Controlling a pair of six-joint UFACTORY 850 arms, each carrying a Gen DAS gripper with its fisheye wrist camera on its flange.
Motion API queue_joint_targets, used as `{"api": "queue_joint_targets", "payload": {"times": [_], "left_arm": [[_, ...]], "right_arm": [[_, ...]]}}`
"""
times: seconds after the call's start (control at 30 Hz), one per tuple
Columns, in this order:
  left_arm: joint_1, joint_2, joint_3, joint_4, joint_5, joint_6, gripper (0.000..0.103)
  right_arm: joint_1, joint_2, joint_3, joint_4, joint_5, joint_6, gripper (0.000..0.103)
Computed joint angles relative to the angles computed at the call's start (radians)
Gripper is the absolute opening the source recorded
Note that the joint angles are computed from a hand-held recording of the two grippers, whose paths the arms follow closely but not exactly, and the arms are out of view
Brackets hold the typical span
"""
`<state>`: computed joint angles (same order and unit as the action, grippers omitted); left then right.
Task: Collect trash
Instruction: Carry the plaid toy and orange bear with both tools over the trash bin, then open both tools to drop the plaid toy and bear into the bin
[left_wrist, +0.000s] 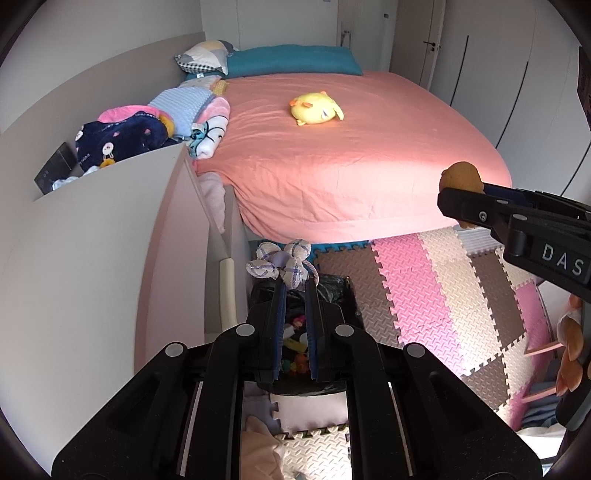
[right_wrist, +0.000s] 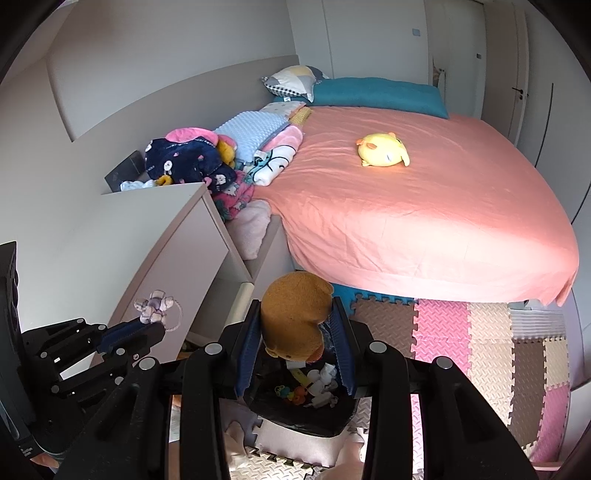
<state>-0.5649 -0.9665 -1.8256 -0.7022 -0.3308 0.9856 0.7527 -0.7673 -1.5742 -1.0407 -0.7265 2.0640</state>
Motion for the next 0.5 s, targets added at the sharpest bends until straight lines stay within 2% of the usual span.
{"api": "queue_joint_targets", "payload": {"times": [0.5], "left_arm": [[-0.005,-0.053,-0.076,0.129,-0.046,-0.127,0.01]], "right_arm": [[-0.026,-0.024,-0.026,0.041,0.024,-0.056,0.039]]}}
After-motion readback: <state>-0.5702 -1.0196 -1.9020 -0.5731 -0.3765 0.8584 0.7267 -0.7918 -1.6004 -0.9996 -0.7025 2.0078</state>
